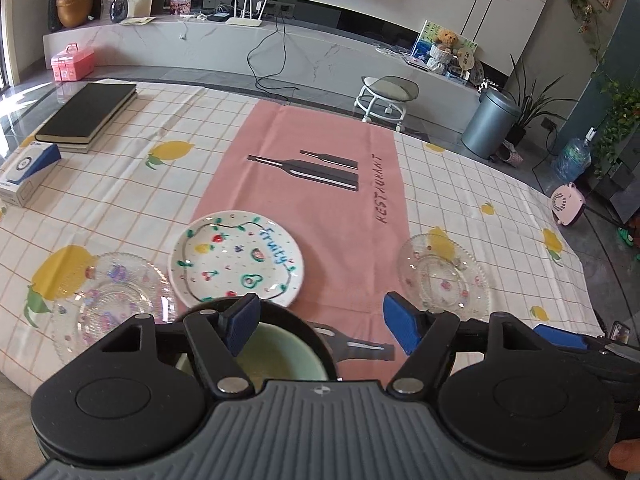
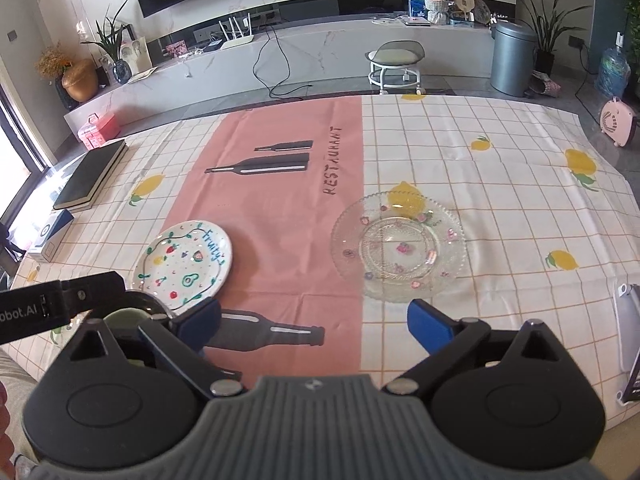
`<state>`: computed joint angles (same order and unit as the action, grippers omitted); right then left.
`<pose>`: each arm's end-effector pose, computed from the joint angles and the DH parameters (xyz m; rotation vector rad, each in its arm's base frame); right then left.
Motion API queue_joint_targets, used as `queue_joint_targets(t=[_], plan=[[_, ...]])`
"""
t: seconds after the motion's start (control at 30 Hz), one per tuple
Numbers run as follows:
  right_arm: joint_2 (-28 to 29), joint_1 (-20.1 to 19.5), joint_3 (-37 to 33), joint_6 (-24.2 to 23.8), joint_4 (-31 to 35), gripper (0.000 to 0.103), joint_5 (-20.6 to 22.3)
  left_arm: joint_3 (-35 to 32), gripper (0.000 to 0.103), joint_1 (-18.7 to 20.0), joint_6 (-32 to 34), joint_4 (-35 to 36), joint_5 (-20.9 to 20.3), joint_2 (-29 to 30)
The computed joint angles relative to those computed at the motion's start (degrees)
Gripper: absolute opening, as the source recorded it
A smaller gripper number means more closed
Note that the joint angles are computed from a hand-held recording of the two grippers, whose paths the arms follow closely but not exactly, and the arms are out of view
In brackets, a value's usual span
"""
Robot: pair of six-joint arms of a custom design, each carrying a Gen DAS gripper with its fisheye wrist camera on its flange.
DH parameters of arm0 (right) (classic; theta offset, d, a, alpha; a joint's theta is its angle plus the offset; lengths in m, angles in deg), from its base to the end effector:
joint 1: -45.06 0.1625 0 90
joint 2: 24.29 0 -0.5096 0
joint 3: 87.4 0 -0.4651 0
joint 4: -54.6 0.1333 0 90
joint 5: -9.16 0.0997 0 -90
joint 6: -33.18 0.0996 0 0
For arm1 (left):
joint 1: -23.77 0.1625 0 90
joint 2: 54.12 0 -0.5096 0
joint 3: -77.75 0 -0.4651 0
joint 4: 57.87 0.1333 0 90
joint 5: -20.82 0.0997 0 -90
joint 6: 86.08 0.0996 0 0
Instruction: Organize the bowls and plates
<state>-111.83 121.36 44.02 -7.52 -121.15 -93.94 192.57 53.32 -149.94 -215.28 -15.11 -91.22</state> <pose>-0.0099 -0.5082 0.3436 0.4801 -2.4735 0.7244 -0.4104 -0.4786 -0.0599 0.0386 2.3782 -0.9719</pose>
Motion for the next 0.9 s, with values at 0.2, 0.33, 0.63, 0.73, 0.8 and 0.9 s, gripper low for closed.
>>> queue_joint_targets(t=[0.2, 0.33, 0.63, 0.73, 0.8, 0.9], plan=[[0.92, -4.23, -5.78, 0.03, 5.16, 0.077, 2.00, -4.66, 0.081, 2.07, 4.96, -11.31, -5.03, 6.43], [3.52, -6.25, -10.72, 3.64, 8.02, 0.057, 1.67, -8.53, 0.078, 4.13, 6.78, -14.36, -8.30, 10.26], [10.46, -8.58, -18.69, 7.62, 12.79, 0.033, 0.85, -14.24, 0.065, 8.62, 1.75, -11.76, -11.07, 15.22], [12.78, -8.67, -20.46, 7.61, 13.11, 0.033, -0.07, -14.43, 0.064, 9.69, 1.07, -14.55, -10.87, 16.39], [14.06, -8.79, -21.52, 7.27, 13.62, 0.033, -0.23, -14.64, 0.064, 10.19, 2.01, -16.98, -10.33, 17.32], [15.19, -9.26, -22.69, 7.44, 14.69, 0.032, 1.62, -14.96, 0.064, 10.32, 5.57, -22.07, -8.71, 18.72]])
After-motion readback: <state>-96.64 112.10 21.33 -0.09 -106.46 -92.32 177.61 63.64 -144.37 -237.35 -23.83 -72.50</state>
